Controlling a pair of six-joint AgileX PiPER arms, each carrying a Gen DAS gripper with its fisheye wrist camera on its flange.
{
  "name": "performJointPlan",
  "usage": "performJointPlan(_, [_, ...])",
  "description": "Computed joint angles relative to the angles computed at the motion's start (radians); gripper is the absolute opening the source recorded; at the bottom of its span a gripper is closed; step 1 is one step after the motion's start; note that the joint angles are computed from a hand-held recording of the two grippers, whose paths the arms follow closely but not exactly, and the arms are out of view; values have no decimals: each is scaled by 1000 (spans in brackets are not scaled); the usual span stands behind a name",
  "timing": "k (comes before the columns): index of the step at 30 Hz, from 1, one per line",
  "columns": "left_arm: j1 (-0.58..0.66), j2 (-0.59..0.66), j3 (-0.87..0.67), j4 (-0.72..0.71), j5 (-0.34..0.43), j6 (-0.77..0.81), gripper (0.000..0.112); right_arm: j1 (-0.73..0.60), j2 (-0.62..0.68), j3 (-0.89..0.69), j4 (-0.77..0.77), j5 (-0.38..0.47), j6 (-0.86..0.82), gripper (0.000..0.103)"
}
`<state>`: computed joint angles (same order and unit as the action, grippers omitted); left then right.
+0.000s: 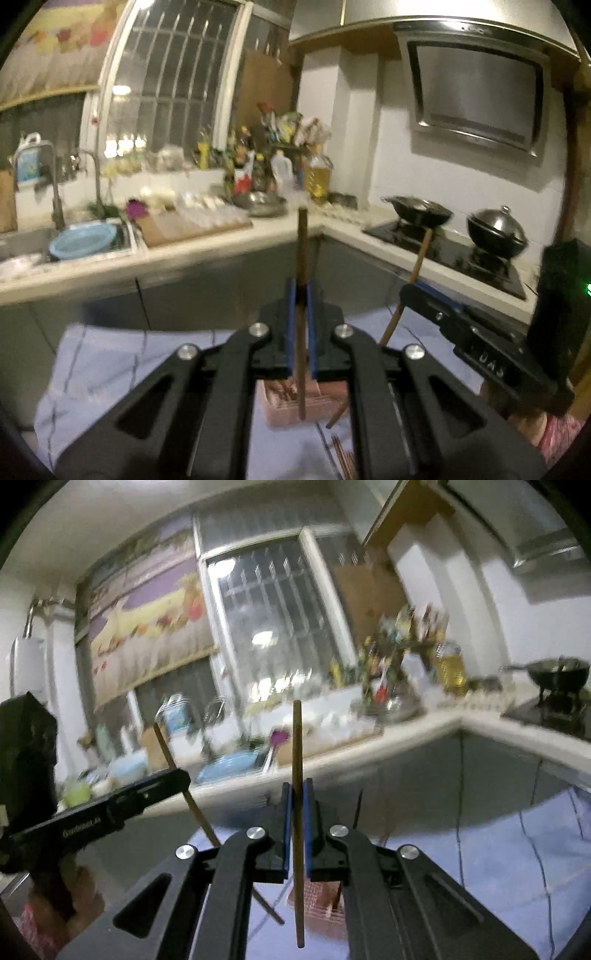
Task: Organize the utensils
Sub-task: 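Open both tools to drop the chopsticks into the pink basket, then bring both tools back down to the last brown chopsticks on the cloth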
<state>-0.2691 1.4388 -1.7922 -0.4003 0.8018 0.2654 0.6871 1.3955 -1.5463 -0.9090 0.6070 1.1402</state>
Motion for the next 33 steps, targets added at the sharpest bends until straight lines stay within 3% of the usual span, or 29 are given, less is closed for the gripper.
performJointPlan(3, [-44, 72, -56, 90, -46, -53, 5, -40, 62, 0, -82, -50, 79, 6])
performJointPlan(7, [-66, 120, -7, 127, -123, -55, 6, -61, 109, 58, -173, -82, 142, 6])
performJointPlan(11, [-60, 146, 73, 97, -129, -33, 6, -83, 121, 88, -42, -105, 15, 9])
performJointPlan(13, [-48, 163, 83, 76, -100, -31, 7, -75, 116, 93, -3, -90, -28, 23])
performJointPlan(14, [-39, 160, 98, 52, -93, -26, 10, -60, 99, 109, -35, -80, 7, 45])
performJointPlan(15, [-23, 153, 109, 20, -87, -19, 11, -39, 80, 127, -107, -63, 81, 58])
performJointPlan(16, [-11, 140, 122, -5, -89, -12, 15, -17, 56, 152, -186, -52, 157, 60])
performJointPlan(20, [50, 49, 165, -122, -92, 46, 15, 77, -53, 208, -344, 21, 308, 61])
performJointPlan(22, [117, -41, 228, -256, -99, 137, 15, 136, -132, 275, -440, 56, 424, 61])
performJointPlan(26, [262, -203, 401, -503, -64, 341, 18, 339, -268, 422, -535, 243, 536, 61])
performJointPlan(28, [337, -279, 521, -593, -23, 450, 20, 439, -308, 505, -502, 342, 558, 60])
performJointPlan(30, [380, -340, 650, -602, 9, 513, 21, 482, -317, 560, -420, 388, 557, 57])
performJointPlan(33, [376, -384, 832, -518, 27, 502, 21, 458, -333, 669, -252, 320, 608, 45])
